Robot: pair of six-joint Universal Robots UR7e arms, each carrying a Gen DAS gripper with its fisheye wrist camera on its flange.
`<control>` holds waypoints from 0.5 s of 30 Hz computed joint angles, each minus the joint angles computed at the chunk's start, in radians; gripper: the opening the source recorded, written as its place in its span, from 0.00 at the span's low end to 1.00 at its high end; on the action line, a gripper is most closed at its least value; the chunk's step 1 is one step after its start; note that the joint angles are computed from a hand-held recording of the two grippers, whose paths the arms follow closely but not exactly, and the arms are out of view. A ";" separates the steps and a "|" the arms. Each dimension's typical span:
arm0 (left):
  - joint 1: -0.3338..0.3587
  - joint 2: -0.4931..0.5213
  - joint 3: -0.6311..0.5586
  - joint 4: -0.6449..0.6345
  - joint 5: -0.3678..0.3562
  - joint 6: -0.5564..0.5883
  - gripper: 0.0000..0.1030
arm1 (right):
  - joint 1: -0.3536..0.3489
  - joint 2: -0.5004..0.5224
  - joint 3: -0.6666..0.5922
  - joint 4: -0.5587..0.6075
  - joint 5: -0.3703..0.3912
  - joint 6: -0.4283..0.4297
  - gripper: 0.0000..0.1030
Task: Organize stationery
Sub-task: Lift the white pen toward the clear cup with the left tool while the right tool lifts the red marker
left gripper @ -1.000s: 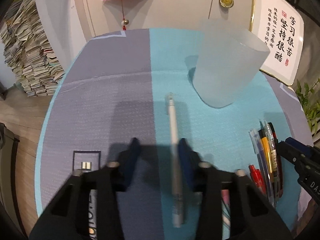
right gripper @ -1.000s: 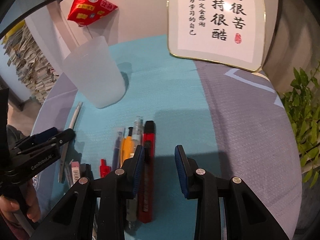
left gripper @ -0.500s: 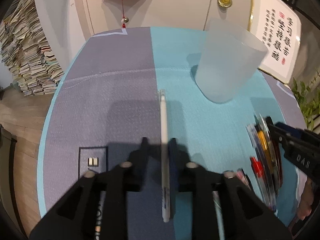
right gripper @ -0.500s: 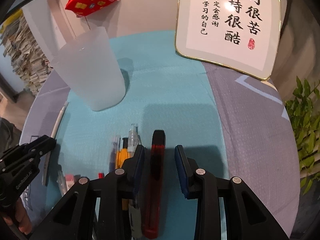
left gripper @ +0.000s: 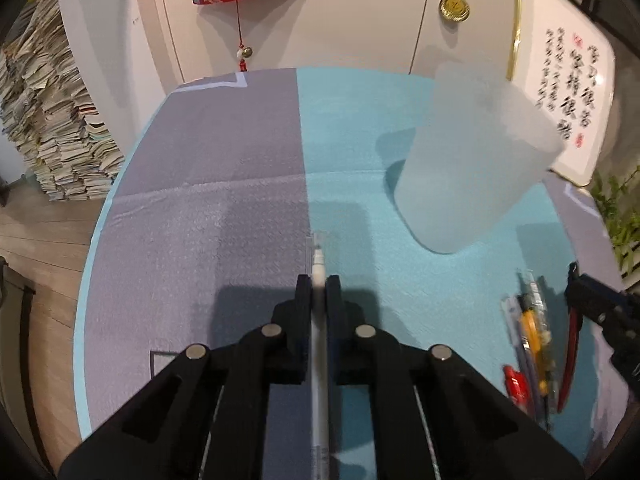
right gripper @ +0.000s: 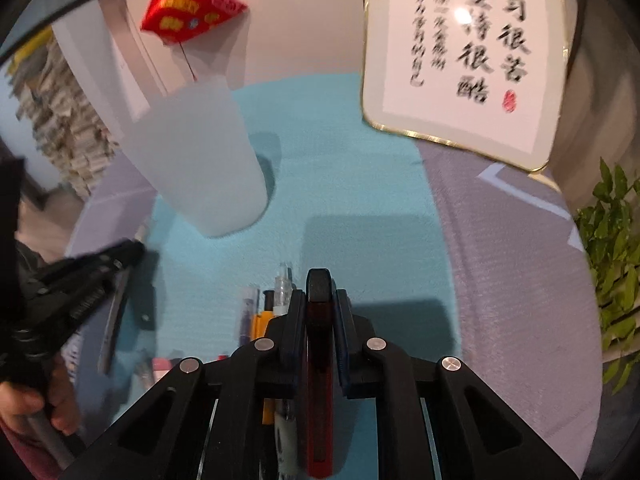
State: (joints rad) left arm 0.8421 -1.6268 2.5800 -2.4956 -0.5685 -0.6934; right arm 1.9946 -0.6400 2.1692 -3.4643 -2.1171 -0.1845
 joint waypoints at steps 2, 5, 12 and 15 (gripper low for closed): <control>-0.037 -0.043 0.015 0.019 0.001 -0.012 0.05 | 0.017 -0.035 0.037 -0.035 0.014 -0.005 0.14; -0.135 -0.135 0.029 0.162 0.041 -0.089 0.05 | 0.036 -0.076 0.077 -0.079 0.034 -0.003 0.14; -0.309 -0.298 0.033 0.479 0.073 -0.298 0.05 | 0.071 -0.172 0.159 -0.131 0.089 0.003 0.14; -0.367 -0.345 0.030 0.579 0.084 -0.366 0.05 | 0.089 -0.193 0.172 -0.149 0.099 -0.003 0.14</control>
State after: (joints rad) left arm 0.4753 -1.9722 2.6104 -1.9165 -0.4845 -1.0591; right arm 2.0832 -0.8328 2.3408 -3.6134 -2.0180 -0.1877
